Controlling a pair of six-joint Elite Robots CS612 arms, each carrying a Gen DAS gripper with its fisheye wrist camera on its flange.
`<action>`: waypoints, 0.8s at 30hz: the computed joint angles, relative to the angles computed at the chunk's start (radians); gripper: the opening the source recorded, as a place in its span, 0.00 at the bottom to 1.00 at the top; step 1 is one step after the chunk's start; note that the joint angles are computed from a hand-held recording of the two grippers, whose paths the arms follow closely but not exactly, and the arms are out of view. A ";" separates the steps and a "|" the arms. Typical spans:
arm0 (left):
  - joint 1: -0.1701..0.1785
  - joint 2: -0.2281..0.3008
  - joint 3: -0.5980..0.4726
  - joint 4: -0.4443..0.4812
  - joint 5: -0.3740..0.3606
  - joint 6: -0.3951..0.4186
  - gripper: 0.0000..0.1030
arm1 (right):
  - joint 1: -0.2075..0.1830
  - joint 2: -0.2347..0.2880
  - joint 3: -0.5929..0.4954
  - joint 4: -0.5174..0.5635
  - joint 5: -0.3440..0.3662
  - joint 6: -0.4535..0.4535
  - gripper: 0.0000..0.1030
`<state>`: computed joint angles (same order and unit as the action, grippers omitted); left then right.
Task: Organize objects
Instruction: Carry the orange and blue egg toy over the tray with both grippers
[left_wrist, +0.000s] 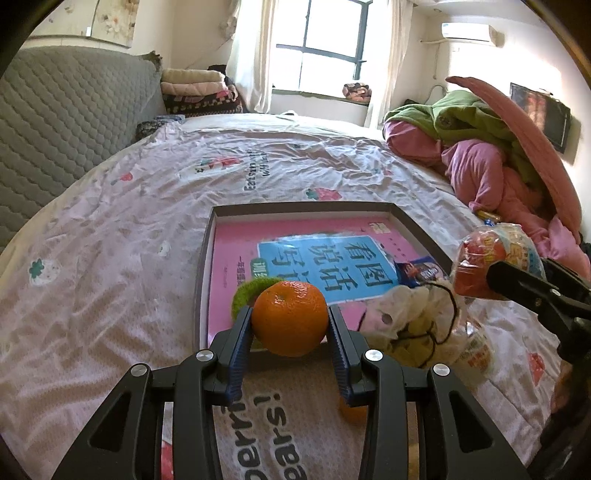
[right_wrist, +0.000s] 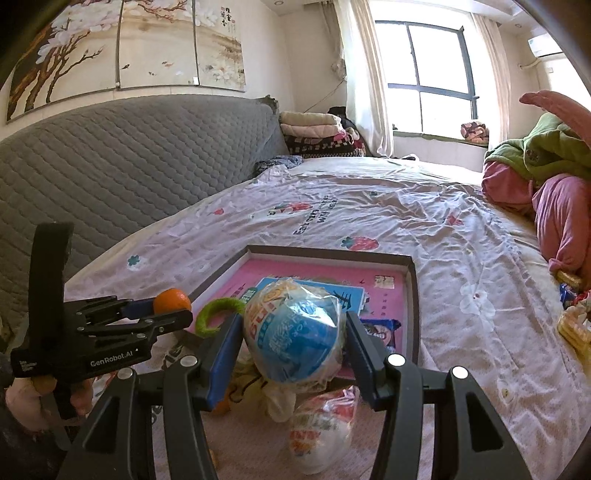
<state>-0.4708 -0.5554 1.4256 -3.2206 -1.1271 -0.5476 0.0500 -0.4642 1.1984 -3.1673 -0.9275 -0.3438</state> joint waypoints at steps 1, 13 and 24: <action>0.003 0.000 -0.004 0.004 -0.003 -0.003 0.39 | 0.000 0.001 -0.004 0.002 -0.001 -0.001 0.54; 0.024 0.011 -0.042 0.021 -0.019 -0.001 0.39 | 0.002 0.027 -0.069 0.023 -0.009 -0.005 0.54; 0.046 0.033 -0.093 0.053 -0.019 0.022 0.39 | 0.015 0.069 -0.160 0.082 -0.022 -0.029 0.54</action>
